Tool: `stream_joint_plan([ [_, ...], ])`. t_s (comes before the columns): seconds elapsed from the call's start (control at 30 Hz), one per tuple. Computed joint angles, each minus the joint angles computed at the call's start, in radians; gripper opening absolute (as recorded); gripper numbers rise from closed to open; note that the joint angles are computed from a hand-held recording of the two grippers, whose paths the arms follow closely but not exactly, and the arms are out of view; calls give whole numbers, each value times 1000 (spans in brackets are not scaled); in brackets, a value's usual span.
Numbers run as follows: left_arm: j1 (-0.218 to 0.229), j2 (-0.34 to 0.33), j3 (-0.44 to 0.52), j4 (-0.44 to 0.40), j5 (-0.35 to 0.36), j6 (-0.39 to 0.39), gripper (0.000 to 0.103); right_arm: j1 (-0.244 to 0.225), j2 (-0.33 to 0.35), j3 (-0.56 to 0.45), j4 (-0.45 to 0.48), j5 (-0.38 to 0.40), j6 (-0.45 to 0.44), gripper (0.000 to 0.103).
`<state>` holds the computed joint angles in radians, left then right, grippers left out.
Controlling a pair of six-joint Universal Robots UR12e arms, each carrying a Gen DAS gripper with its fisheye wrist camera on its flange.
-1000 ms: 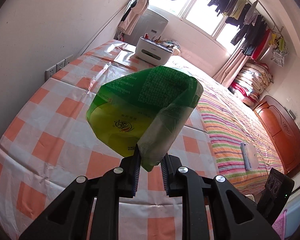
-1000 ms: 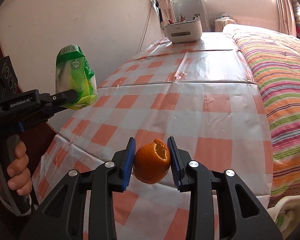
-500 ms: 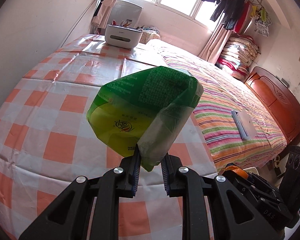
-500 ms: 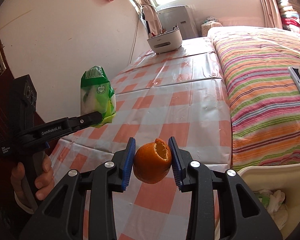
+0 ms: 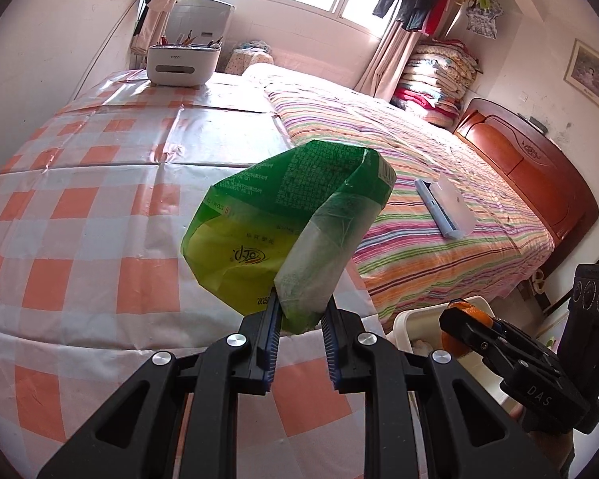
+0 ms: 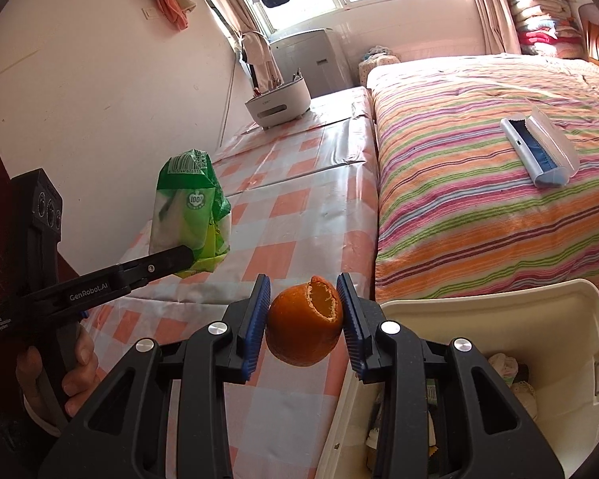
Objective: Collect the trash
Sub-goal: 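Carry the green-yellow bag and the orange peel over the cream bin, then open right gripper to drop the peel while left gripper drops the bag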
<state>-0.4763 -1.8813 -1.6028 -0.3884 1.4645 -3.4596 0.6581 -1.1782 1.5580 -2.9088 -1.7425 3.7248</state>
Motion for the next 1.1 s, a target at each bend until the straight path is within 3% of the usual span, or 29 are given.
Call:
stream_joint_plan([
  [0.3,-40,-18,19,6,-19,67,19,-1,-46,70,-56,-61,34,35],
  [0.47,-68,-24,23,27,34,130,18,-2,-62,96,-75,-79,61,35],
  [0.9,-96,-23,34,31,-101,138,18,6,-101,162,-114,-175,112,35],
  [1.1,-113,-33,50,10,-131,135,18,16,-120,192,-122,-251,135,35],
])
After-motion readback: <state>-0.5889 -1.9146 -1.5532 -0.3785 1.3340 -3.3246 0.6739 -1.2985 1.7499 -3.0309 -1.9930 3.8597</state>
